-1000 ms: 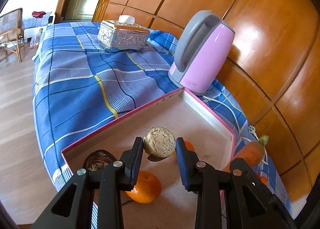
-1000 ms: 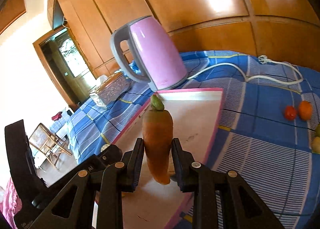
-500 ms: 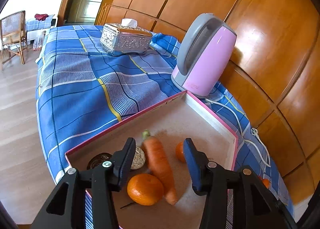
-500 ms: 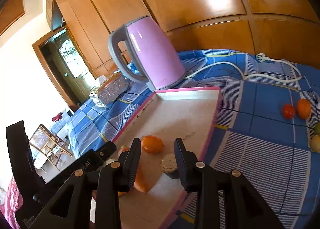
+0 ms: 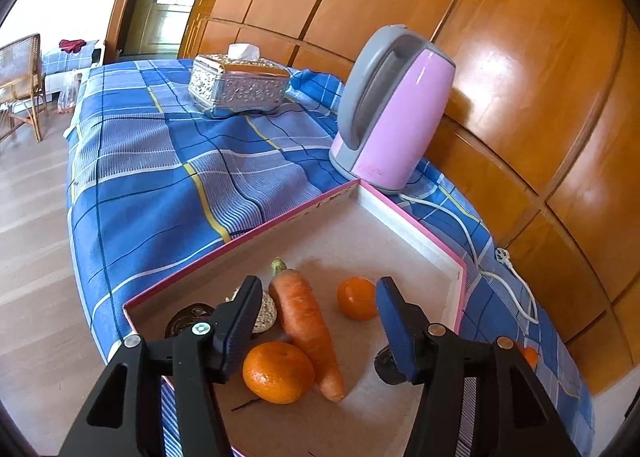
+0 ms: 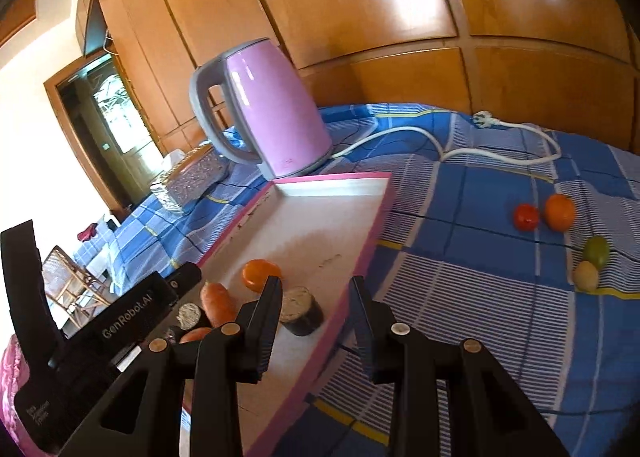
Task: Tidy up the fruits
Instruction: 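Move both grippers back to the remaining produce on the bedspread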
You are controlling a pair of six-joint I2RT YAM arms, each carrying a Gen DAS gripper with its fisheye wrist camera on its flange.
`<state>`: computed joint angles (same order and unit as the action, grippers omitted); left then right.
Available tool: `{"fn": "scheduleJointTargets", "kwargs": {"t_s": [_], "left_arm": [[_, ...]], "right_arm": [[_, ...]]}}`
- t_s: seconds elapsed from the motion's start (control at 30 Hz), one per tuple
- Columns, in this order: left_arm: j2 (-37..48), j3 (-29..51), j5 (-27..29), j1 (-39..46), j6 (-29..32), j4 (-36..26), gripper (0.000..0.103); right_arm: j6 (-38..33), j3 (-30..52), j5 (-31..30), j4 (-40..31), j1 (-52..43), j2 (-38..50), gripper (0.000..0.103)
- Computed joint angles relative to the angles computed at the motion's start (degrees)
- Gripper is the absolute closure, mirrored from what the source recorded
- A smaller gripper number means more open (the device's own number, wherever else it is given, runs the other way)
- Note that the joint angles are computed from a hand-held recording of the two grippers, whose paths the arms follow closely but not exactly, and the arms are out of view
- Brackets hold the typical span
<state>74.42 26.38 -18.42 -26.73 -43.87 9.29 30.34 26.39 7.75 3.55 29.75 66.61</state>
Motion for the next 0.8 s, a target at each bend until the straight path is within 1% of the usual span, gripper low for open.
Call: {"fn": "scheduleJointTargets", "kwargs": {"t_s": [0.23,0.4,0.73,0.8], "left_arm": [[-0.42,-0.08,-0.82,-1.96,1.18,0.44,0.043],[1.21,1.13,0.95,-3.43,3.15,0.63,0.042],[4.01,3.69,0.2,-8.23,6.48,0.04,0.041],[4.18,3.89,-0.73,-9.84,7.74,0.41,0.041]], "right_arm": [[0.15,-2.37,2.07,-5.34,-2.29,-6.09,0.067],[0.19,-3.45,3.29,-8.04,-3.86,-9.29,0.067],[1.03,-5.35,5.37,-12.23,-7.75,-15.49,0.067],[1.36,-5.88,5.3,-13.25,-9.14,-16.94,0.067]]}}
